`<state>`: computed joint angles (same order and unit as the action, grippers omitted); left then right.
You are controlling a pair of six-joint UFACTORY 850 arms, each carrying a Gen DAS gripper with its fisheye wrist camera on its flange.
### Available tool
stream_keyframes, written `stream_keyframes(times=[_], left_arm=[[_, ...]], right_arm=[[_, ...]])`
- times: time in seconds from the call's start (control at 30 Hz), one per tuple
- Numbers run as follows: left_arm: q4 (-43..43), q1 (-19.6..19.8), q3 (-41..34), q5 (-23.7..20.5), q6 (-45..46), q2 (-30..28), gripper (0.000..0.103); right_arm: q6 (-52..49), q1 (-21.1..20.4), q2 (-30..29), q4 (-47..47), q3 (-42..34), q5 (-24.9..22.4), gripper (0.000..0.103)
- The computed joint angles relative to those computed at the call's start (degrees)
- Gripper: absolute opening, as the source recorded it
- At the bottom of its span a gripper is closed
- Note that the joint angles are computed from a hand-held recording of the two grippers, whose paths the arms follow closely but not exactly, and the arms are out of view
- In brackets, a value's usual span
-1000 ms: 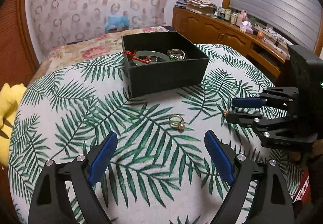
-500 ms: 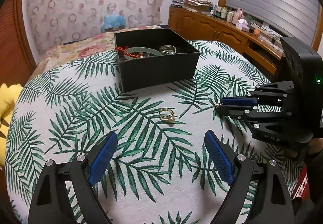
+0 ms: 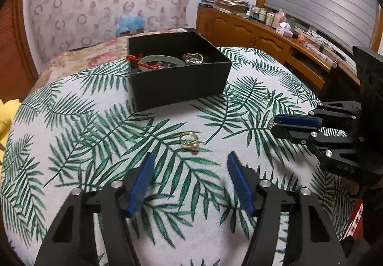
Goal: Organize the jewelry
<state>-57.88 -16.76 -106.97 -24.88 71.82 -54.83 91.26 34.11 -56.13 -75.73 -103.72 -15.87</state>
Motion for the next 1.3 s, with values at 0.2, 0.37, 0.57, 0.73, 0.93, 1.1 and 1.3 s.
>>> stream_keyframes(times=[0.2,0.37,0.57,0.73,0.93,1.1,1.3], left_arm=[[8.8,-0.8,-5.2,-0.2,-8.2,-3.2,0.041],[13.0,-1.0,-8.1,-0.2,-11.9,-5.0,0.031],[12.0,-0.7,-8.8,-0.7,-11.2,-5.5,0.018],[10.0,-0.6,-7.8,0.2,-9.6,-4.6,0.018],[7.4,-0.5,-6.6,1.0,-6.9,-3.1,0.018],[5.2,-0.4,-6.7,1.4,-4.0,-2.4,0.018],[2.6,0.0,-8.7,0.9,-1.7,-2.7,0.018]], right_arm=[[4.1,-0.1,0.7,-3.4,1.2,0.3,0.015],[3.2,-0.2,0.5,-2.3,1.0,0.2,0.015],[2.8,-0.2,0.4,-1.9,0.9,0.2,0.015],[4.2,-0.3,0.6,-3.3,1.0,0.2,0.015],[5.5,-0.4,1.0,-4.9,0.9,-0.2,0.015],[7.2,-0.8,1.4,-6.9,0.4,-0.1,0.015],[4.1,-1.7,0.2,-5.5,-3.3,0.6,0.015]])
